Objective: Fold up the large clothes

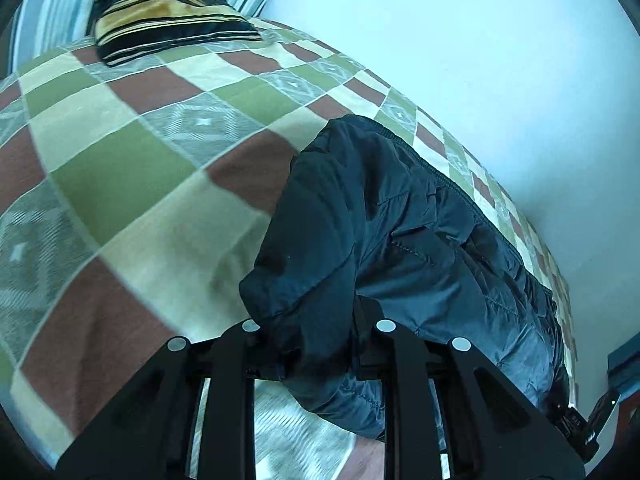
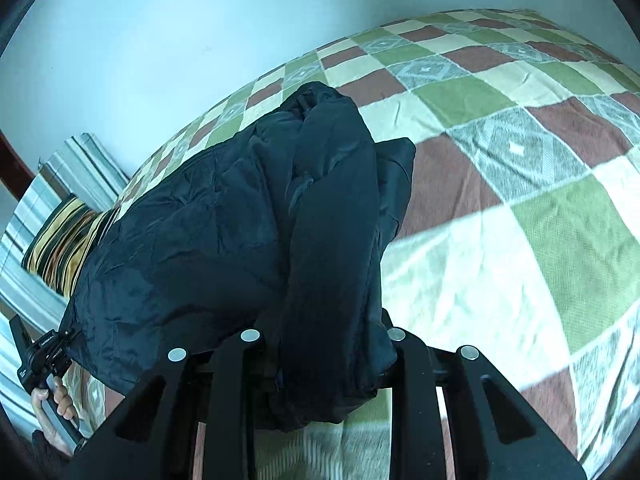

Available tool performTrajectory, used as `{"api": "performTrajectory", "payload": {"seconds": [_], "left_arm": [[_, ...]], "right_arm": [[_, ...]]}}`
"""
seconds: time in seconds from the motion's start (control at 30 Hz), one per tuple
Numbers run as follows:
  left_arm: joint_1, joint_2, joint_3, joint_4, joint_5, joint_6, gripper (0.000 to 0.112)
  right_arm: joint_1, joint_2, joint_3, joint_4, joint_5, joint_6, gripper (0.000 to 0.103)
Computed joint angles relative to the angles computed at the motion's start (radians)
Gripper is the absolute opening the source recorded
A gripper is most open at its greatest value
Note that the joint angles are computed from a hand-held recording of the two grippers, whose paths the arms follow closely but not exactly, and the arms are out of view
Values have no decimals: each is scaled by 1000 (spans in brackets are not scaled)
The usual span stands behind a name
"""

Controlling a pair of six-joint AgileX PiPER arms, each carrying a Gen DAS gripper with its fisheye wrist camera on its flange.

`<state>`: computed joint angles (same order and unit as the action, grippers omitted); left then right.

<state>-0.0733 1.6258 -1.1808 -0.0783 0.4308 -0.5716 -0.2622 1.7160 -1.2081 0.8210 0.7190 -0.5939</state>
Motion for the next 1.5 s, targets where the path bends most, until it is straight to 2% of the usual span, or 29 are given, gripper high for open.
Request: {"api": "performTrajectory", "payload": {"seconds": [0.2, 0.37, 0.53, 0.63, 0.77, 0.83, 0.93, 1.07, 1.27, 1.5], "left_arm": [[20, -76, 96, -14, 0, 29, 20], [39, -85, 125, -76, -11, 96, 23], [4, -88, 103, 115, 34, -42, 44], [29, -115, 127, 55, 32, 16, 55], [67, -136, 145, -21, 45, 93, 61], [72, -144, 148, -14, 52, 90, 65], [76, -152, 148, 2, 63, 91, 69], [90, -150, 150, -46, 70, 132, 71], [104, -156, 161, -87, 71, 175, 72], [82, -169, 145, 23, 103, 103, 73]], "right_arm": [[6, -84, 104, -3, -15, -28, 25], [17, -89, 109, -20, -32, -11, 29], [10, -87, 84, -74, -16, 56, 46], [-3, -102, 77, -96, 1, 73, 48], [-7, -150, 67, -193, -17, 169, 49], [8, -194, 70, -286, -59, 256, 49], [25, -225, 60, -308, -72, 286, 49], [101, -221, 40, -300, -72, 284, 49], [315, -166, -14, -382, -112, 367, 48], [510, -59, -154, -599, -127, 596, 48]]}}
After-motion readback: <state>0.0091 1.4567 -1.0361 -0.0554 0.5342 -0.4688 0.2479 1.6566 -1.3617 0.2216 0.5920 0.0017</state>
